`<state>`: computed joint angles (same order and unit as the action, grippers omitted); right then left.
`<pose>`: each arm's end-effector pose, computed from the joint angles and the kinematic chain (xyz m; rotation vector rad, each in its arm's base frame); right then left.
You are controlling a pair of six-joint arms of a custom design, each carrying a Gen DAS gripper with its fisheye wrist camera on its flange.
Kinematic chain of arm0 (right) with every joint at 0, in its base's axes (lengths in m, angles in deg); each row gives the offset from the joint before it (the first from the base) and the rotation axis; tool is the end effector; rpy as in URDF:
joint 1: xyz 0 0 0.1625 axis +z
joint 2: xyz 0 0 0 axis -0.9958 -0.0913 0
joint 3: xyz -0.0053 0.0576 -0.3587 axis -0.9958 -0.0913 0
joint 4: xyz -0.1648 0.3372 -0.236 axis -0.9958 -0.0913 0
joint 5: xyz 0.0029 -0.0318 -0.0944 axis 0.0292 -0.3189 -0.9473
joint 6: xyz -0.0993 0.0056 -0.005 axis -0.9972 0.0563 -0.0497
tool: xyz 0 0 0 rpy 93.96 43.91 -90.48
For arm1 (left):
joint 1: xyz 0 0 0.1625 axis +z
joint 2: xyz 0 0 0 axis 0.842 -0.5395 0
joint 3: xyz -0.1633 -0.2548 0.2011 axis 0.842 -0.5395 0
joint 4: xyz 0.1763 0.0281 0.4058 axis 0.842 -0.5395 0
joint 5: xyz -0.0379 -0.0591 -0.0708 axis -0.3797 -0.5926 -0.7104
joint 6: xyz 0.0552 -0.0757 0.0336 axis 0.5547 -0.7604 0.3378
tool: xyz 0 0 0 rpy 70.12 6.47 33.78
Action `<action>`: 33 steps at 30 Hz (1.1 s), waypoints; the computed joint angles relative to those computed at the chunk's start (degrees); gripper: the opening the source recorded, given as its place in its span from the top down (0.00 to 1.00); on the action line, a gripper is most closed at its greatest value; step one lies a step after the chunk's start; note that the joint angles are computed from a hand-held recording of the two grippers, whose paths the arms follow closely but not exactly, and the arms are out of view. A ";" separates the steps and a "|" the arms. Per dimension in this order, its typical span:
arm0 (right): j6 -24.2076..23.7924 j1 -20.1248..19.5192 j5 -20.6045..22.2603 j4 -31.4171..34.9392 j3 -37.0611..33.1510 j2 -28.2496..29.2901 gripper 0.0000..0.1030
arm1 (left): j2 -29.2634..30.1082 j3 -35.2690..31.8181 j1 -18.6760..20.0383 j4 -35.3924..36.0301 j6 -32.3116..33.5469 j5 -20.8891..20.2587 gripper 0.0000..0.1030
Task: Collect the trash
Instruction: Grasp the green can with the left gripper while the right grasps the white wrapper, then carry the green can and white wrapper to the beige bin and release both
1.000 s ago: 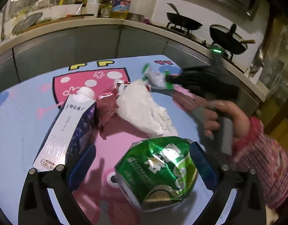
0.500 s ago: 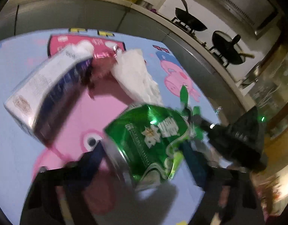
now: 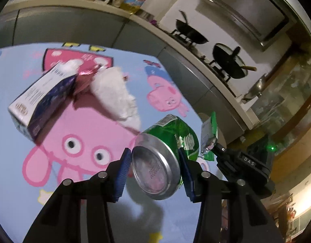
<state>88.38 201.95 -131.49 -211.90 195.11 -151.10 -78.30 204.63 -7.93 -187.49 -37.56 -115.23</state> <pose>0.2237 -0.2609 0.1337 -0.4048 -2.6166 1.6686 -0.1446 -0.3829 0.2867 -0.9633 -2.9078 0.4309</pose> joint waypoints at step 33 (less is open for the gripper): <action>6.45 11.30 -12.64 1.88 6.86 -5.15 0.99 | -16.26 8.59 -18.13 8.44 -2.65 23.57 0.78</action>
<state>94.82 213.24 -144.13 -210.03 201.97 -156.25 -94.56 213.22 -26.05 -179.05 -40.21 -91.66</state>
